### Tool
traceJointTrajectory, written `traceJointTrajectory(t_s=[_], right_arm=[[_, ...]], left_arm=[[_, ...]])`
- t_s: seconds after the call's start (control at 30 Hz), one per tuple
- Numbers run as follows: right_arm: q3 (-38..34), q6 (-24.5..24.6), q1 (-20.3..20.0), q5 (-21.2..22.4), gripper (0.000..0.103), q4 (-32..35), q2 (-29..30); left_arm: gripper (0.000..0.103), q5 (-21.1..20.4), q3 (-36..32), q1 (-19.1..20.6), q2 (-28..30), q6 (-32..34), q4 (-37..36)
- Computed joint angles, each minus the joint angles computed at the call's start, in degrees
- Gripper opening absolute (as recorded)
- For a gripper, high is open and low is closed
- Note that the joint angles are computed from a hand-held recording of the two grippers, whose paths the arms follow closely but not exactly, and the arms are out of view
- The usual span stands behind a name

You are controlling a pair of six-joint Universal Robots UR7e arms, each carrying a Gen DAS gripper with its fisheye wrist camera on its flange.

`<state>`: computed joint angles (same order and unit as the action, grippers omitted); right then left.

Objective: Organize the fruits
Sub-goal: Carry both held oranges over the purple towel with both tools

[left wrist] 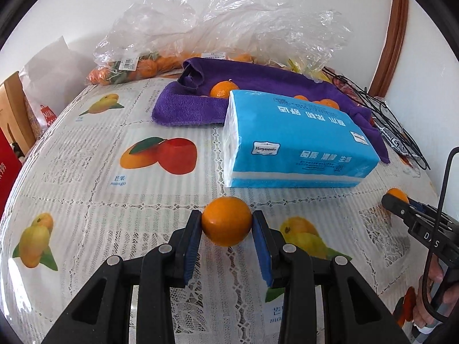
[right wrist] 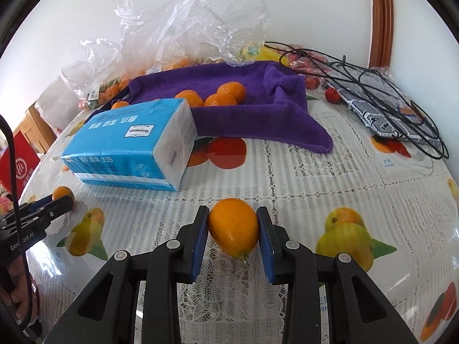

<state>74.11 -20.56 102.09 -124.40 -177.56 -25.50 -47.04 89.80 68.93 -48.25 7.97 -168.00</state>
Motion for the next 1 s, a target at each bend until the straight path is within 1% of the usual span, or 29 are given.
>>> traceJointTrajectory(t_s=[0.07, 0.17, 0.63, 0.7, 0.87, 0.93, 1.0], right_arm=[[-0.11, 0.92, -0.23, 0.49, 0.033, 1.25, -0.26], [-0.5, 0.75, -0.12, 0.23, 0.033, 1.83, -0.03], [-2.58, -2.4, 1.01, -4.36, 0.033, 1.86, 2.0], [-2.48, -2.36, 0.98, -4.22, 0.033, 1.8, 1.92], [-1.48, -1.12, 0.49, -2.23, 0.033, 1.97, 0.93], [-1.25, -0.83, 0.4, -1.83, 0.033, 1.95, 0.74], [-0.76, -1.6, 0.42, -1.47, 0.033, 1.71, 0.45]], left_arm=[[0.034, -0.65, -0.18, 0.26, -0.22, -1.09, 1.35], [0.034, -1.91, 0.0, 0.57, -0.62, -1.63, 1.4], [0.033, -3.16, -0.14, 0.84, -0.75, -1.96, 1.58], [0.033, -3.42, -0.19, 0.93, -0.82, -2.33, 1.67], [0.033, -3.82, -0.21, 1.06, -1.05, -3.62, 2.21], [0.033, -3.44, -0.36, 0.97, -1.07, -3.25, 2.92], [0.033, -3.6, -0.46, 0.9, -1.07, -2.58, 3.46]])
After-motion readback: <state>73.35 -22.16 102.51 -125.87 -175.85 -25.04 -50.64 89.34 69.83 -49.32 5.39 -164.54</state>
